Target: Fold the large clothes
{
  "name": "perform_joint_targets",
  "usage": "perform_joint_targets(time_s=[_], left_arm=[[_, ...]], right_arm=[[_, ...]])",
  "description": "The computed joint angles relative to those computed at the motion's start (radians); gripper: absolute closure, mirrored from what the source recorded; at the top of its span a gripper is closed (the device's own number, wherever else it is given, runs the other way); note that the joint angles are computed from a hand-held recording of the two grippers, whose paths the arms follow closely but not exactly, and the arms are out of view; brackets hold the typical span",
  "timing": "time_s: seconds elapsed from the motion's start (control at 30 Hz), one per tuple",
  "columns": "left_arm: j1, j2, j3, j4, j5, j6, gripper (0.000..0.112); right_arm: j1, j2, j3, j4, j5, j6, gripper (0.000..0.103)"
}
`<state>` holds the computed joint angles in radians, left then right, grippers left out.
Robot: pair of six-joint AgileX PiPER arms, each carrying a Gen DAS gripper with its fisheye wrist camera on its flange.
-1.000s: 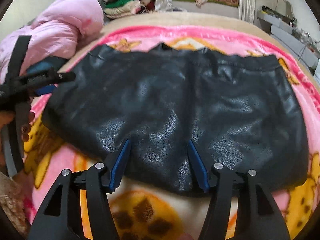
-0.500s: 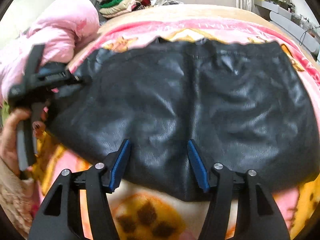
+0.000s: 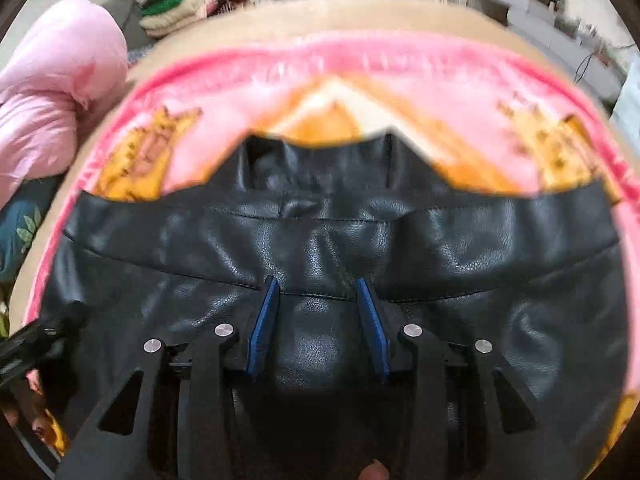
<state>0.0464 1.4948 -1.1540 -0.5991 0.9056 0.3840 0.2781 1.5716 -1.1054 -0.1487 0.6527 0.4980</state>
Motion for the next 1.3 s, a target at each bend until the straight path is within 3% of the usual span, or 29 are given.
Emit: perform_joint_targets(time_s=[0.1, 0.17, 0.3, 0.43, 0.63, 0.77, 0.83, 0.87, 0.9, 0.97, 1.1, 1.17, 1.3], left_arm=[[0.010, 0.019, -0.013, 0.006, 0.002, 0.000, 0.040], [0.027, 0.041, -0.018, -0.023, 0.024, 0.020, 0.039], [0.045, 0.063, -0.024, -0.048, 0.048, 0.029, 0.036], [0.054, 0.080, -0.038, -0.067, 0.063, 0.032, 0.035], [0.061, 0.089, -0.048, -0.073, 0.081, 0.028, 0.029], [0.050, 0.084, -0.059, -0.038, 0.073, 0.009, 0.029], [0.047, 0.078, -0.064, -0.024, 0.068, 0.002, 0.028], [0.046, 0.079, -0.068, -0.017, 0.066, -0.002, 0.028], [0.042, 0.074, -0.070, 0.002, 0.059, -0.012, 0.026], [0.039, 0.070, -0.074, 0.027, 0.053, -0.016, 0.026], [0.065, 0.072, -0.082, 0.024, 0.059, -0.003, 0.025], [0.076, 0.077, -0.083, 0.017, 0.063, 0.007, 0.024], [0.084, 0.086, -0.089, 0.022, 0.076, 0.003, 0.020]], right_arm=[[0.026, -0.018, 0.047, -0.076, -0.048, 0.071, 0.064], [0.012, -0.041, 0.054, -0.034, -0.055, 0.020, 0.064], [0.036, -0.239, 0.159, 0.068, -0.057, -0.063, 0.066], [0.186, -0.391, 0.290, -0.056, -0.002, 0.099, 0.066], [0.320, -0.366, 0.382, -0.302, -0.012, 0.445, 0.066], [0.367, -0.402, 0.354, -0.326, 0.036, 0.435, 0.064], [0.485, -0.456, 0.361, -0.408, 0.029, 0.473, 0.058], [0.562, -0.447, 0.349, -0.455, 0.042, 0.495, 0.045], [0.600, -0.432, 0.340, -0.467, 0.040, 0.487, 0.042], [0.712, -0.362, 0.312, -0.534, 0.035, 0.503, 0.043], [0.847, -0.209, 0.251, -0.673, 0.063, 0.525, 0.033], [0.886, -0.140, 0.214, -0.711, 0.109, 0.535, 0.025], [0.932, -0.009, 0.150, -0.814, 0.217, 0.549, 0.022]])
